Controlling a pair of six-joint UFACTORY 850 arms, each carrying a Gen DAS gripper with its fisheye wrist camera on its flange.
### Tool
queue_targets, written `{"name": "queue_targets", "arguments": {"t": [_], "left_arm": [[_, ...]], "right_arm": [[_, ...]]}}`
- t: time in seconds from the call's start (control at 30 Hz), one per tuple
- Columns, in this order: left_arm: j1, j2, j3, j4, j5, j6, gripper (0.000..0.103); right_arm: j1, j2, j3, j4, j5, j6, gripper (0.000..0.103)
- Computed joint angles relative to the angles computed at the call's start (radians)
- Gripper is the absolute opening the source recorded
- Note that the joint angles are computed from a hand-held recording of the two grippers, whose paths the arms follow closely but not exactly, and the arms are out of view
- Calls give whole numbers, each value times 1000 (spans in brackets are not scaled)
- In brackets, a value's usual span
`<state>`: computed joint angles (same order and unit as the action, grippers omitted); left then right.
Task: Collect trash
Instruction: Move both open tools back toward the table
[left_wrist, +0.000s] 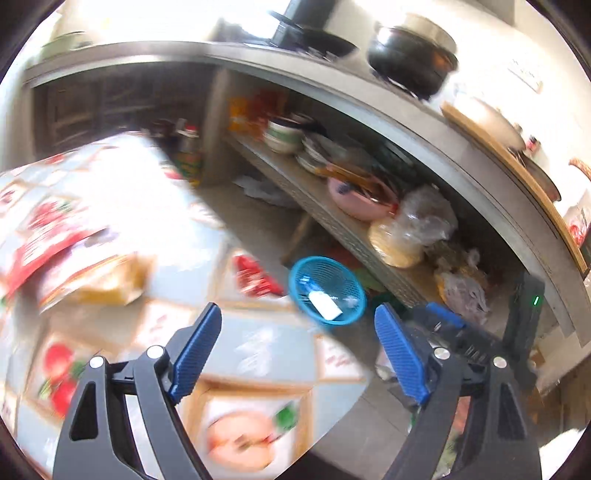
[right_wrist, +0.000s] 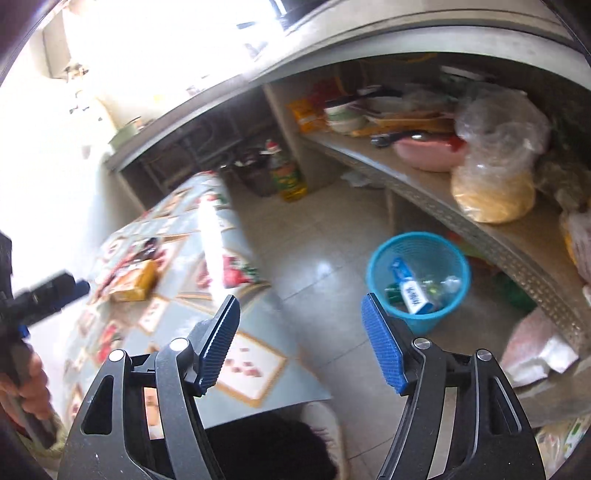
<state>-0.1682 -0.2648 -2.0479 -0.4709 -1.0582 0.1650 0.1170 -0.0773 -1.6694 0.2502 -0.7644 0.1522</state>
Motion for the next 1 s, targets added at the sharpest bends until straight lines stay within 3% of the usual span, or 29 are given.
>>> {"name": "queue_targets", "arguments": {"t": [0.17,0.33,0.57,0.7,0.77,0.83,0.9,1.0], "left_arm": [[85,189,233,125,84,-36,84],[196,319,382,177,142,-76,84],[310,377,475,268,221,-84,84],[380,325,440,264,272,11,86],[418,256,369,227,280,81,94],[449,149,238,180,190,163,98],[459,27,89,244,109,138,98],[494,-150,-135,225,-48,112,98]], "right_arm": [[68,-72,-111,97,-75,-89,66],[146,-166,-223,173,-150,-165,66],[234,-297,-398,213,-287,-198,66],[262,-326,-439,214,-333,-217,66],[270,-335,-454,207,-354,-225,66],[277,-352,-474,212,-373,-227,66],[283,-366,-495,217,-384,-220,66],[288,-371,-500,230,-385,-219,66]]}}
